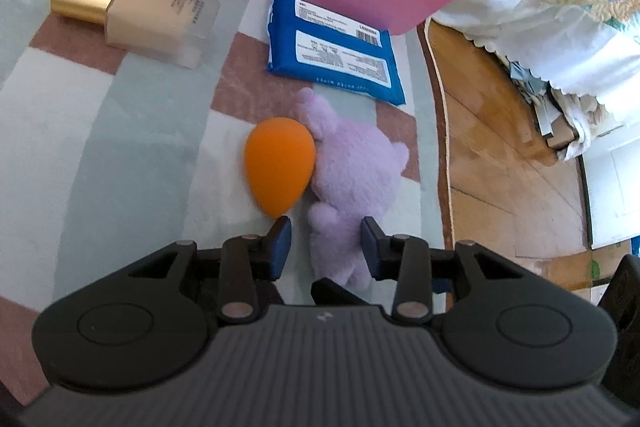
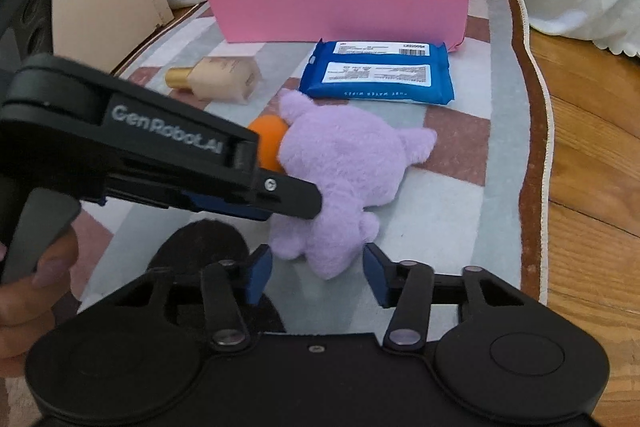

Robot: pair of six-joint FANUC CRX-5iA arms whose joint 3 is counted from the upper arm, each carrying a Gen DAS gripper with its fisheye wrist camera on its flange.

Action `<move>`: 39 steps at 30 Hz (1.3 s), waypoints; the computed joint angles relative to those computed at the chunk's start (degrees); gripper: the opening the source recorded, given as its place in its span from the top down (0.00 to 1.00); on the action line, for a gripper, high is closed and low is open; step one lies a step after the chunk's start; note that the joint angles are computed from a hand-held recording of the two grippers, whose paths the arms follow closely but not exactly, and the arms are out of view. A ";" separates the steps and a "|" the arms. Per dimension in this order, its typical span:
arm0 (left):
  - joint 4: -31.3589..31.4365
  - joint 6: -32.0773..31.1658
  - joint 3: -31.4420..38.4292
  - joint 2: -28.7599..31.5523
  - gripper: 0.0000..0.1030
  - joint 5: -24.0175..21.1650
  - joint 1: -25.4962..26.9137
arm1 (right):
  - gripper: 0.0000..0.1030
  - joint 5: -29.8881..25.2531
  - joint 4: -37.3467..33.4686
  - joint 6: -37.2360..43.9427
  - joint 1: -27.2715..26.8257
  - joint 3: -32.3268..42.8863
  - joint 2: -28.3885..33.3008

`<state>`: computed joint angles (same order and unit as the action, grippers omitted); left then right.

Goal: Organize objects
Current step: 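Lower the left gripper onto the purple plush toy and close, then lift the purple plush with the left gripper off the rug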

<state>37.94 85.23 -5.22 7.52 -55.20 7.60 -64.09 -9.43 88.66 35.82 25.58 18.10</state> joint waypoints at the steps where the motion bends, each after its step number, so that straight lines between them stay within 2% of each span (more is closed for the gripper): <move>1: 0.52 -0.45 -0.11 0.24 0.63 0.17 0.00 | 0.37 0.32 -0.62 0.38 -0.32 0.20 0.21; 5: 4.03 -3.40 -1.66 0.63 0.62 1.44 -0.17 | 0.33 2.75 -4.45 1.96 -2.02 0.80 1.25; 6: 5.42 -4.32 -2.18 0.67 0.65 1.54 -0.16 | 0.34 2.87 -5.59 1.72 -2.49 1.27 1.56; 9: 7.68 -7.15 -2.84 0.00 0.66 1.42 -0.18 | 0.45 2.22 -7.25 2.12 -3.20 2.38 1.68; 12: 9.88 -8.55 -3.14 -0.72 0.66 0.19 0.12 | 0.46 3.00 -7.60 3.67 -3.46 1.78 0.31; 17: 7.50 -6.42 0.26 -1.00 0.66 -4.66 0.43 | 0.46 -0.66 -5.18 0.92 -2.62 3.97 -0.30; 21: 5.52 -4.17 4.18 -0.55 0.66 -10.62 1.33 | 0.46 -6.40 -4.59 -0.31 -2.14 8.12 0.36; 25: 4.94 -3.26 6.51 -1.33 0.66 -14.05 2.51 | 0.46 -9.51 -4.34 0.67 -1.49 10.98 0.31; 33: 1.13 -0.94 14.70 -1.59 0.66 -18.90 3.82 | 0.47 -10.38 -3.02 4.14 0.27 15.99 0.11; 35: 0.37 -0.19 17.39 -0.98 0.67 -20.47 4.23 | 0.54 -11.48 -3.38 5.85 0.54 18.61 0.76; 36: 0.20 -0.24 18.53 -0.76 0.67 -20.76 4.35 | 0.54 -11.84 -3.11 6.48 0.79 19.80 1.10; 38: 0.75 -2.04 18.76 -1.23 0.67 -19.26 4.70 | 0.56 -11.46 -2.36 7.45 1.47 21.67 1.67; 39: 0.84 -1.96 19.33 -1.06 0.67 -19.10 4.87 | 0.60 -11.14 -2.52 8.28 1.48 22.58 1.99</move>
<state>38.79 83.27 14.11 6.46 -74.30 12.47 -75.22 -11.95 96.94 37.30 48.16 20.09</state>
